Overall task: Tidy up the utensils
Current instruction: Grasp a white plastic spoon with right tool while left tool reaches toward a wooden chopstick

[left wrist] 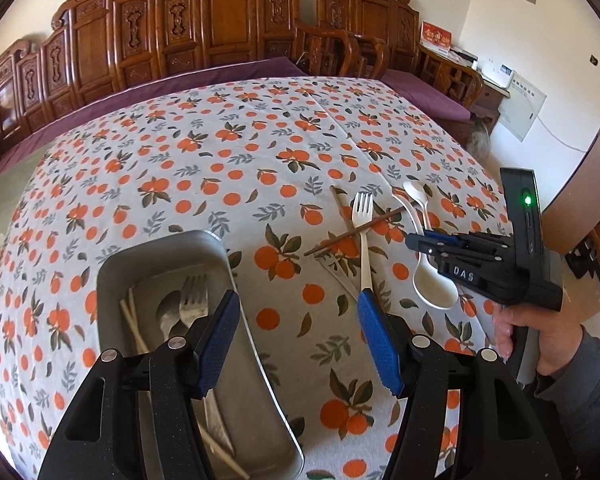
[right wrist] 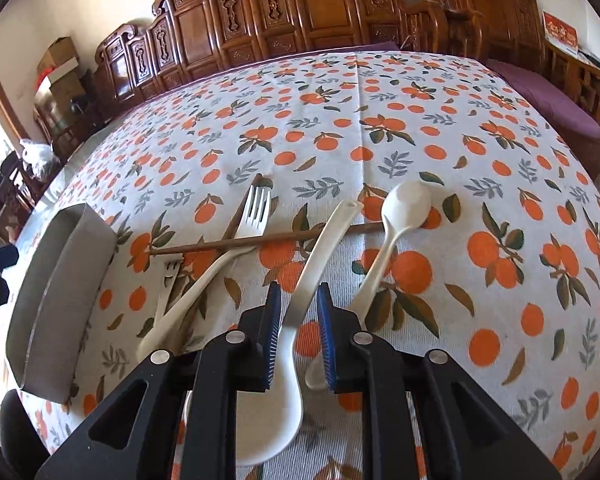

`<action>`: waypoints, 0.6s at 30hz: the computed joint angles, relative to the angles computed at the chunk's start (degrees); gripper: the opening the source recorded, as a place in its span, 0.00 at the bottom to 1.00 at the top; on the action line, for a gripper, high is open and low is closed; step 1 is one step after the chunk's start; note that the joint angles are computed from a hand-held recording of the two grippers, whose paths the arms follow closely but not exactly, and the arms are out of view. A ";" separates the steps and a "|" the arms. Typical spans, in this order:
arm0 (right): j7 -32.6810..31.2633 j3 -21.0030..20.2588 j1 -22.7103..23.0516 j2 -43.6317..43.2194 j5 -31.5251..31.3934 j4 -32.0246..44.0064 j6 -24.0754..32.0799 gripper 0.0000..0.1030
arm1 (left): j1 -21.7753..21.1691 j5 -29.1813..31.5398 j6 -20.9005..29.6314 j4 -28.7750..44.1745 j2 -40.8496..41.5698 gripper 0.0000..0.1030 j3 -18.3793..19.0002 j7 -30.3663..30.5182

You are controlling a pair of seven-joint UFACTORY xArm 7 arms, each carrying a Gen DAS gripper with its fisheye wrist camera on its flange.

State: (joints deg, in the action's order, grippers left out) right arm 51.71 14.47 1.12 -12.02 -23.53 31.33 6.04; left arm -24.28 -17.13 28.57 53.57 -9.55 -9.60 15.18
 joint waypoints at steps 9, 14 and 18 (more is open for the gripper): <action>-11.47 -7.43 8.99 -0.76 12.62 -1.96 -2.89 0.05 | -0.01 4.67 0.16 6.22 7.28 0.57 -1.86 -2.29; -16.55 -7.11 8.77 -4.23 16.74 -3.17 -3.02 0.05 | -0.44 9.50 0.92 11.05 12.69 0.57 -2.66 -5.24; -19.53 -8.45 8.87 -6.86 19.62 -4.66 -3.25 0.05 | -1.37 14.94 3.06 15.84 17.97 0.57 -2.72 -7.67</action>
